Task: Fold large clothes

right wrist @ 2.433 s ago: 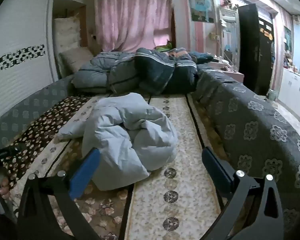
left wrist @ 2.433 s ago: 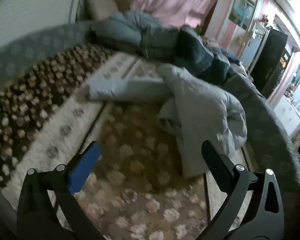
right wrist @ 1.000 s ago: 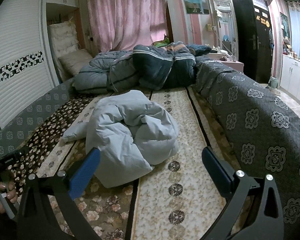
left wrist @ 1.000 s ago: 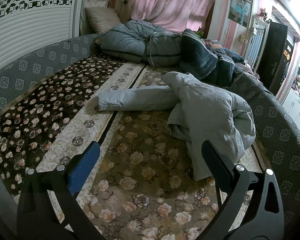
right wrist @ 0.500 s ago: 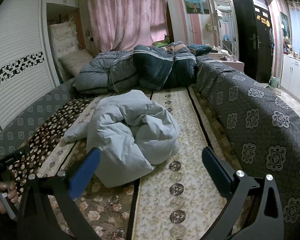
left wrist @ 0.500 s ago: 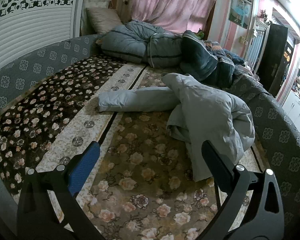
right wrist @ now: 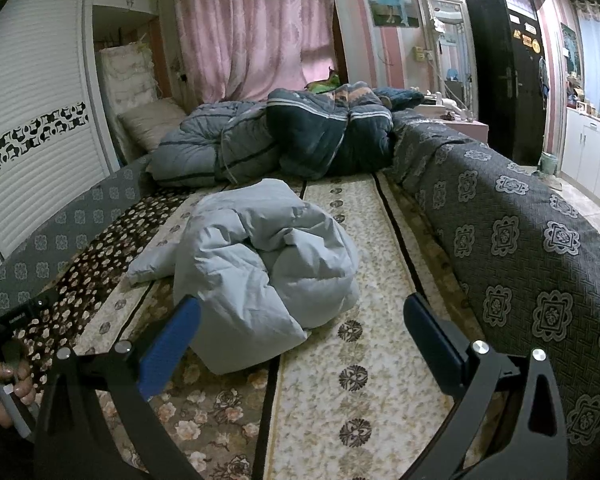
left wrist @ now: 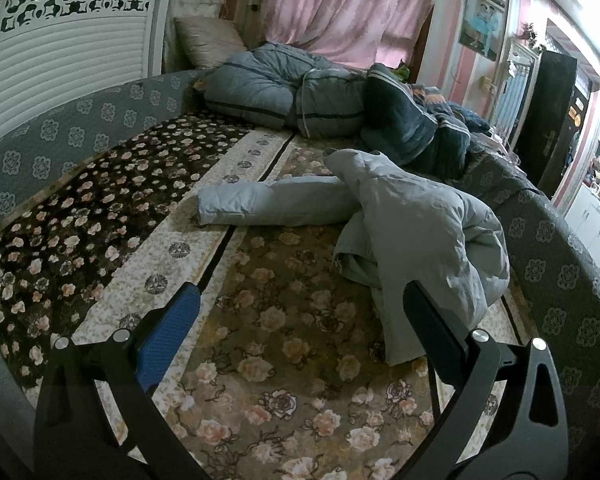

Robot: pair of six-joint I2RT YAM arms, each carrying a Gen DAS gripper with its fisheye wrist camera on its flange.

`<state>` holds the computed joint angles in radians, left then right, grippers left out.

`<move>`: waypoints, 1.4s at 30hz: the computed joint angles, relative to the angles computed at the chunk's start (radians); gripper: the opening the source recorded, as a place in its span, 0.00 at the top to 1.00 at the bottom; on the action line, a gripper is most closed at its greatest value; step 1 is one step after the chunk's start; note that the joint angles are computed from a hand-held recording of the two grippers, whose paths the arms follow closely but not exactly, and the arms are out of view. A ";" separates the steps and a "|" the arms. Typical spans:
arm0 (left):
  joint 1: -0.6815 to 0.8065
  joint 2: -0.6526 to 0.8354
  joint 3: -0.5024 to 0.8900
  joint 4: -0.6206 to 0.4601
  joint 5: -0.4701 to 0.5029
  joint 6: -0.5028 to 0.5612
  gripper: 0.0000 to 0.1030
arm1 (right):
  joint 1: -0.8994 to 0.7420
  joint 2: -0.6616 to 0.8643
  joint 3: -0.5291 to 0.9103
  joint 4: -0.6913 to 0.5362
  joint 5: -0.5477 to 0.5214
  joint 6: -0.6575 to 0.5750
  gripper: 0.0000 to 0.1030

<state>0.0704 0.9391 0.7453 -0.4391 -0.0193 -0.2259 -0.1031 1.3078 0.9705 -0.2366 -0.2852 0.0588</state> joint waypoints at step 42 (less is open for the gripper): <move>0.013 0.002 0.008 -0.004 0.008 0.004 0.03 | 0.003 0.002 -0.018 0.004 0.009 0.001 0.02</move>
